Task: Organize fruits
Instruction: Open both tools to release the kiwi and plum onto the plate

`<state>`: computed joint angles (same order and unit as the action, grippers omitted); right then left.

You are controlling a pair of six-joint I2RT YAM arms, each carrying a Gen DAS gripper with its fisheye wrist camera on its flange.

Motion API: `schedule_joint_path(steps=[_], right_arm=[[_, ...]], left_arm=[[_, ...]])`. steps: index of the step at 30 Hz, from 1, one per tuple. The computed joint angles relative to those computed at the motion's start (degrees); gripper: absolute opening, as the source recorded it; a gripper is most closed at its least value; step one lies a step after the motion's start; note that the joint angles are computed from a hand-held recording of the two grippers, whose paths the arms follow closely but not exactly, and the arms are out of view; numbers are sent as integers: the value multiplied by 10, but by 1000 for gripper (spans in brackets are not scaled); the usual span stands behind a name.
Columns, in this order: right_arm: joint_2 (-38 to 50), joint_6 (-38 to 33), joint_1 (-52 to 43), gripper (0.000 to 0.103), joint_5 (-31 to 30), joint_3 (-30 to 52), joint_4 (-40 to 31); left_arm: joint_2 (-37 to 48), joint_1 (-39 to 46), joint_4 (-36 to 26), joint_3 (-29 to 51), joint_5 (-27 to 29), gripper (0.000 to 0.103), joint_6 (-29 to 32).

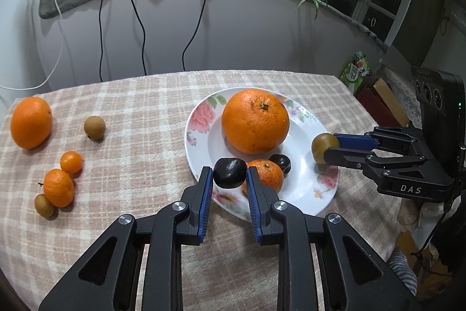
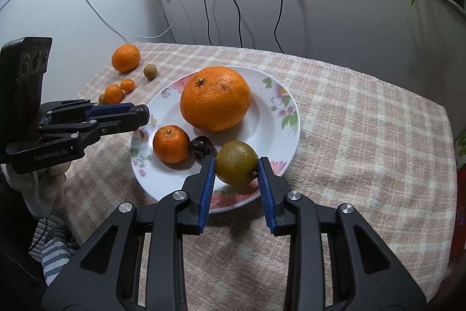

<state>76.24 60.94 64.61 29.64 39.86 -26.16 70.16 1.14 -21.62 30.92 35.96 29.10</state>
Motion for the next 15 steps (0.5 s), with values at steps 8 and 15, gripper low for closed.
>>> schedule_joint_path(steps=[8,15], right_arm=[[0,-5,10,73,26,11,-12],[26,-7,23,84,45,41,-42]], left_arm=[[-11,4,0,-2,4,63,1],[-21,2,4,-7,-2,72,-2]])
